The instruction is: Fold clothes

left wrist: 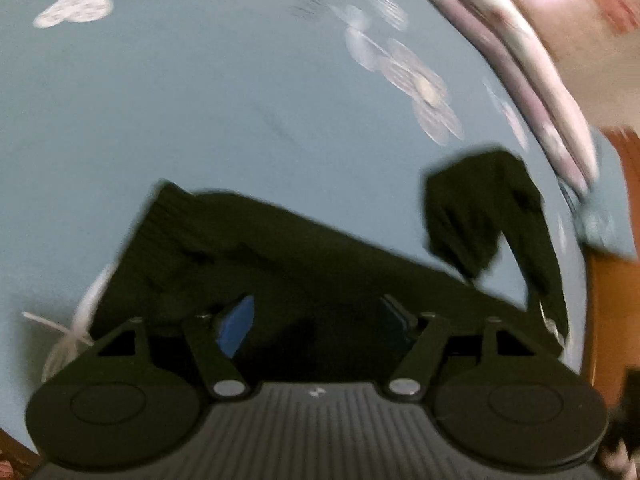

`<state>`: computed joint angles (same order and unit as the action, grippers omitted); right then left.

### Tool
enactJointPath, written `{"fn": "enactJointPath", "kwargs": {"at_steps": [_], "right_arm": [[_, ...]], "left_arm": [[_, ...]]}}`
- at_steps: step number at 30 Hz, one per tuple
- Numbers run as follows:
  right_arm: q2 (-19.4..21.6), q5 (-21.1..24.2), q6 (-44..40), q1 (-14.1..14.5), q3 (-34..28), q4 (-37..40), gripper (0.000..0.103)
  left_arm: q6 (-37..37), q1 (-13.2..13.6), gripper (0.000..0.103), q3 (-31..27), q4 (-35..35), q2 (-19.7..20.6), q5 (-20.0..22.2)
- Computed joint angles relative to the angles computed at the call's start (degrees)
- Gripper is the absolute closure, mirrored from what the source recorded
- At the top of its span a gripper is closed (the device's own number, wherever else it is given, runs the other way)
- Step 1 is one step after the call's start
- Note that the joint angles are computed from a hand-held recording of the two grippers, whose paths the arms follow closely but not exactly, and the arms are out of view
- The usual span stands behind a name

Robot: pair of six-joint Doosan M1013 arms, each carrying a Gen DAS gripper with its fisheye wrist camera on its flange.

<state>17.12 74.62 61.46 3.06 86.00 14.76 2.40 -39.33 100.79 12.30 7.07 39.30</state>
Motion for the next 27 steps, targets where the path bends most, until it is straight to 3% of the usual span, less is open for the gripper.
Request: {"fn": "enactJointPath", "kwargs": {"at_steps": [2,6,10,12,14,16,18,22,27], "right_arm": [[-0.3,-1.4,1.1,-0.2,1.8,0.1,0.026],[-1.5,-5.2,3.3,-0.9,4.5,0.5,0.026],[-3.0,-11.3,4.3,-1.3,6.7,-0.2,0.026],[-3.1,-13.8,6.1,-1.0,7.9,-2.3,0.026],[-2.4,-12.1,8.2,-1.3,8.2,-0.9,0.026],[-3.0,-12.3,6.6,-0.9,9.1,0.7,0.019],[-3.8,-12.8,4.9,-0.6,10.0,2.1,0.02],[-5.4,-15.4,4.0,-1.4,10.8,3.2,0.02],[-4.1,-14.4,11.0,-3.6,9.2,-0.5,0.02]], "left_arm": [[4.7,-0.6,0.034,0.0,-1.2,0.2,0.9],[1.4,-1.3,0.035,-0.7,0.8,1.5,11.3],[1.4,-1.9,0.038,-0.4,2.1,0.9,16.0],[5.4,-2.1,0.039,-1.6,1.6,1.6,19.1],[5.6,-2.2,0.039,-2.3,1.2,2.0,20.9],[4.8,-2.1,0.04,-3.2,0.6,2.2,23.1],[3.8,-1.7,0.04,-3.5,-0.6,1.9,24.0],[9.3,-1.7,0.041,-6.4,-2.2,2.6,25.5],[18.6,-1.1,0.036,-8.8,-5.7,3.9,17.8]]}}
